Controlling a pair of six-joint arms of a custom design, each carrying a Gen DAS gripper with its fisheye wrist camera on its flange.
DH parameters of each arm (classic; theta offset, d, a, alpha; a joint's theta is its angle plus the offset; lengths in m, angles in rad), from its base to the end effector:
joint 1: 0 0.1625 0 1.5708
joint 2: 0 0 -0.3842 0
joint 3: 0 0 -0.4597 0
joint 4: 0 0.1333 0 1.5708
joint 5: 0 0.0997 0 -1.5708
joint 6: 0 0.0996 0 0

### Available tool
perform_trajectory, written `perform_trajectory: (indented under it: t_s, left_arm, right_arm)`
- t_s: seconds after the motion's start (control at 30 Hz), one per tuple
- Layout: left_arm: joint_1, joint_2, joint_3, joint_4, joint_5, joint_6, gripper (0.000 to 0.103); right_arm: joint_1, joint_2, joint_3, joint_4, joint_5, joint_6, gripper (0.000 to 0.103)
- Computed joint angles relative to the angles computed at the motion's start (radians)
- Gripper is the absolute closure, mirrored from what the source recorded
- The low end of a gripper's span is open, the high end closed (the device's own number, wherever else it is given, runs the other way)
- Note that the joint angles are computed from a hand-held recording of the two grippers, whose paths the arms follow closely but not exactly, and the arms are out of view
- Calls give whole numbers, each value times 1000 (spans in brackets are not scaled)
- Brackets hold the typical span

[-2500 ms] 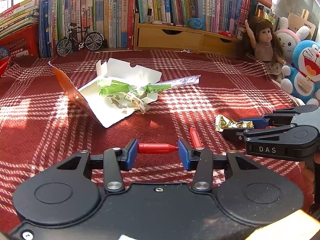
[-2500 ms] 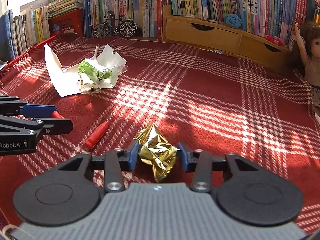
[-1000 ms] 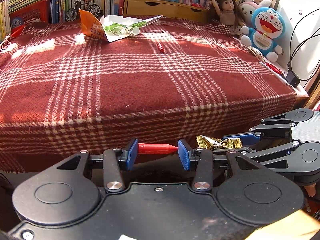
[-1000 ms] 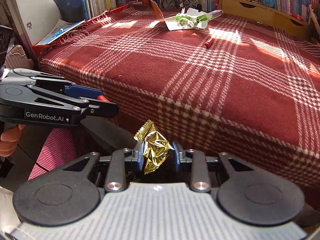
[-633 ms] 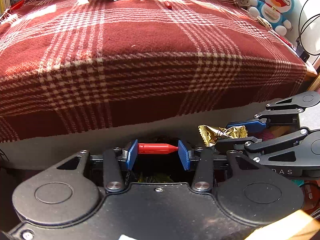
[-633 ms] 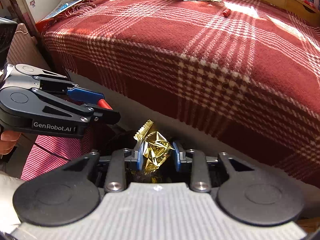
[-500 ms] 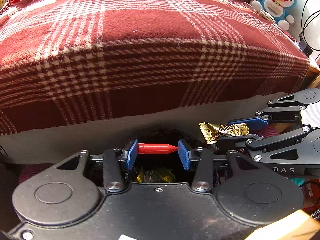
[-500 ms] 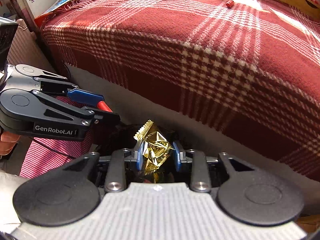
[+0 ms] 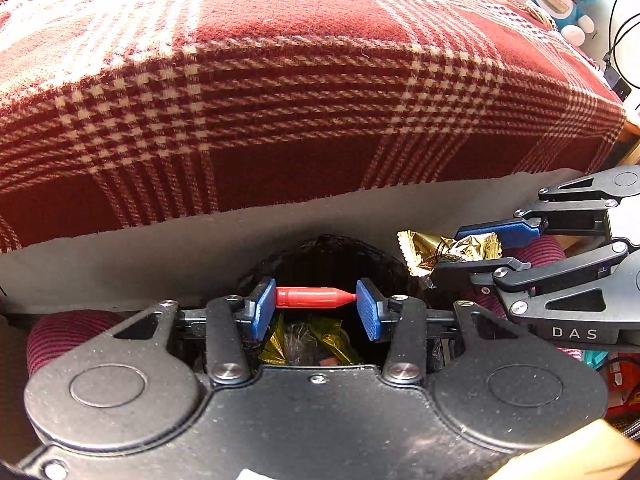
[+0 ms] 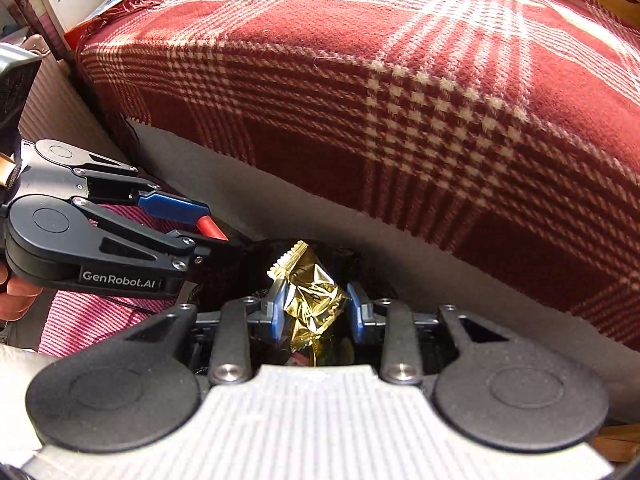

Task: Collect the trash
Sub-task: 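Open both tools to drop the crayon and gold wrapper into the bin, then raise both open tools back over the blanket toward the remaining items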

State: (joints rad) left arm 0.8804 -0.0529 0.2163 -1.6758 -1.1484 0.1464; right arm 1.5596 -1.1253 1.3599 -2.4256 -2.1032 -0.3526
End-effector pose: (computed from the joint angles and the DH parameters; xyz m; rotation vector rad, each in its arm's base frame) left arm -0.4589 -0.8290 0.0115 1.1200 2.4768 -0.0801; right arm 0.0744 -0.7445 0.3905 0.2043 -2.4400 0.6484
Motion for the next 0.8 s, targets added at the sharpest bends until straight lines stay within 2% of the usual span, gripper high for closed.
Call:
perform_trajectory:
  t_s: [0.13,0.33,0.4,0.57,0.8]
  left_arm:
    - [1,35,-62,37,2,-8,60]
    - [3,45,-82,59,-2,-19,54]
    - [3,55,-101,69,-4,-24,50]
    - [2,30,-55,39,-4,-27,39]
    - [-1,28,-62,21,-4,-34,34]
  right_arm:
    - [-1,2,-2,5,-2,3,63]
    - [-2,4,-5,10,-1,15,47]
    - [-3,4,-5,10,0,15,47]
    - [-2,5,-8,11,-2,14,45]
    - [0,-3,-7,-15,-2,16,42]
